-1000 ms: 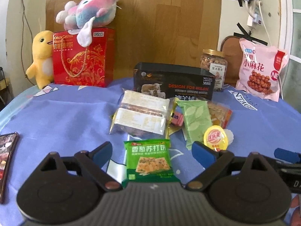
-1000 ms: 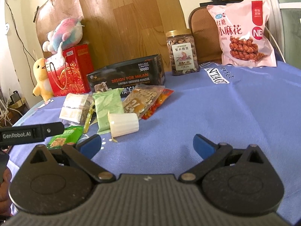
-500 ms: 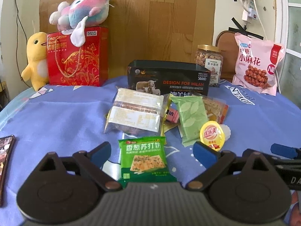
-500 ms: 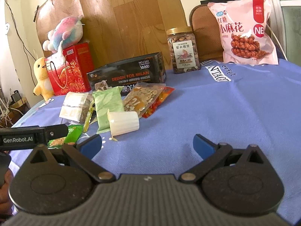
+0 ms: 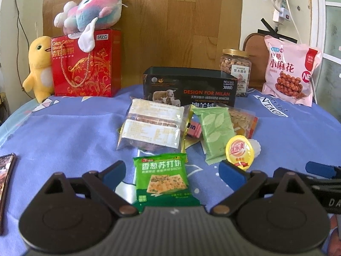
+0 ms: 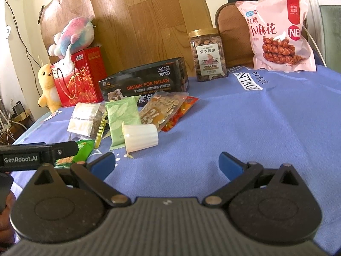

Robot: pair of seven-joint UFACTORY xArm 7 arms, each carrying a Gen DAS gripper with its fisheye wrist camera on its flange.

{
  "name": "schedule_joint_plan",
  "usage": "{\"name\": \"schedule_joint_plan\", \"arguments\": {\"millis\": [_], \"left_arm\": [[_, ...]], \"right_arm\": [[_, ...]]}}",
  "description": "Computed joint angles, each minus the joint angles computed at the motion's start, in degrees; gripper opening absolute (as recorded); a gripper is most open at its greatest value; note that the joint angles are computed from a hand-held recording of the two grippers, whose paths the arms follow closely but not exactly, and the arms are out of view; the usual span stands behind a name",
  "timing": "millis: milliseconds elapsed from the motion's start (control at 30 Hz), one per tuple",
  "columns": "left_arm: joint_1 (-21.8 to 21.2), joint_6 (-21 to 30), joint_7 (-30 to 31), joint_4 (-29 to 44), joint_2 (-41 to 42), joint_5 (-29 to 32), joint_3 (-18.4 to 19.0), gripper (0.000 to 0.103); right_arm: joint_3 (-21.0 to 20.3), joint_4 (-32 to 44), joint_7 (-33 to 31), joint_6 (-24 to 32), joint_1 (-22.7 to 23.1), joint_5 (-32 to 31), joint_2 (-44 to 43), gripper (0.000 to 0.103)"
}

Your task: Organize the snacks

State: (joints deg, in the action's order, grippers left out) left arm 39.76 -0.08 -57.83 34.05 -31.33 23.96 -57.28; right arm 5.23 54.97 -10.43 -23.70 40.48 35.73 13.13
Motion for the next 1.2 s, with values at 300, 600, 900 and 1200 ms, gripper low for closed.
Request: {"name": "schedule_joint_plan", "arguments": {"millis": [300,600,900,1200], "left_arm": [[-0.99,-0.41,1.09,0.23,1.49,0.21,0.68,0.097],[-1.64,-0.46,1.72,0.46,2.80,0.30,1.36,0.097],[-1.76,-0.60,2.24,0.71,3.45,0.44,1.44,0.097],[-1.79,-0.63,2.42,0.86,3.96,0.56,1.50,0.097]], "right_arm": [[0.25,-0.18,1.03,-0.11,-0.46,-1.07,0.04,0.103],[-0.04,-0.08,1.23,0.18,-0.27,-1.19,0.06,0.103],[-0.19,-0.04,1.20,0.35,-0.12,-1.11,0.04,0.103],[-0.51,0.22,1.21,0.78,0.04,-1.22,0.13,0.103]]}}
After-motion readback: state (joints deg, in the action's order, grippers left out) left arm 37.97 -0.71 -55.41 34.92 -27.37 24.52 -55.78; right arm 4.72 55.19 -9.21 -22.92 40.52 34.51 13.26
